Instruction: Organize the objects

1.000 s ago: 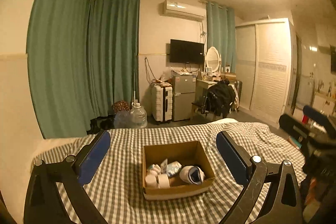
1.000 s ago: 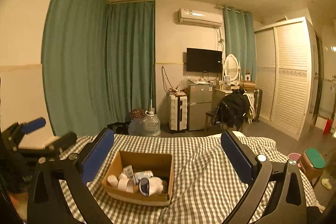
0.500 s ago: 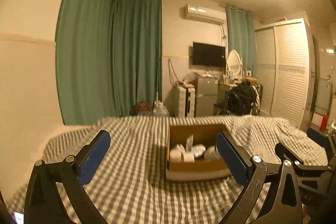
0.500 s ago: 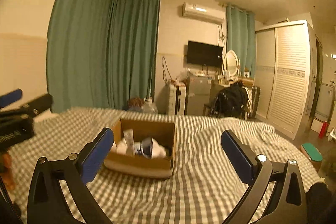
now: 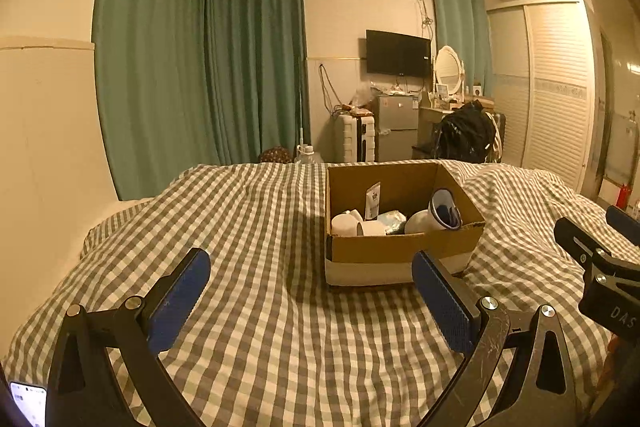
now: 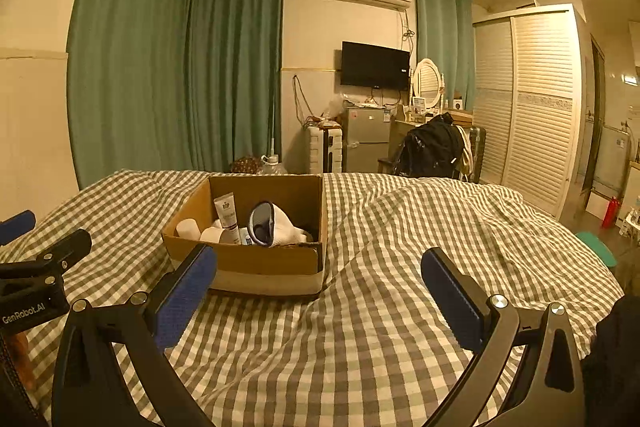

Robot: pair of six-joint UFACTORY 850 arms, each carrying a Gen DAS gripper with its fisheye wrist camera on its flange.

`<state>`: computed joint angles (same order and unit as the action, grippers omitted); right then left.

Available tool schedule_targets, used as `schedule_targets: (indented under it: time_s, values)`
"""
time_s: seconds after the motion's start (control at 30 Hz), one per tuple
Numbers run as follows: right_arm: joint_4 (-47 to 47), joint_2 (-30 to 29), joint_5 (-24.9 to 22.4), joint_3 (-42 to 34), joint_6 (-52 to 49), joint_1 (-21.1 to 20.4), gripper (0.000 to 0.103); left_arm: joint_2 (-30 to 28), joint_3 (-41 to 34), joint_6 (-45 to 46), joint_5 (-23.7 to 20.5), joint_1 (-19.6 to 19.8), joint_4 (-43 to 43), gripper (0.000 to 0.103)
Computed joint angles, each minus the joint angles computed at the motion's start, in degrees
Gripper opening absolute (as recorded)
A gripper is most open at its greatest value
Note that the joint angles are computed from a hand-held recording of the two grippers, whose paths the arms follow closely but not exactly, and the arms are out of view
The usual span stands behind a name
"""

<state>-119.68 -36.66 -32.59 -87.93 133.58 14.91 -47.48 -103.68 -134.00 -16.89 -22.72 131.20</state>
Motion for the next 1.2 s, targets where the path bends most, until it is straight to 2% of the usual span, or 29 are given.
schedule_targets:
  time_s: [0.1, 0.4, 1.2]
  values:
    - [0.06, 0.34, -0.19, 0.41, 0.35, -0.05, 0.103, 0.0, 0.11, 1.12, -0.93, -0.22, -0.4, 0.103]
    - [0.6, 0.18, -0.84, 0.44, -1.2, 0.36, 0.103, -0.6, -0.92, 3.63, -0.03, -0.32, -2.78, 0.103]
    - [3.39, -1.18, -1.64, -1.15, -6.8, 1.34, 0.103, -0.6, -0.66, 4.4, 0.59, -0.27, -4.31, 0.103]
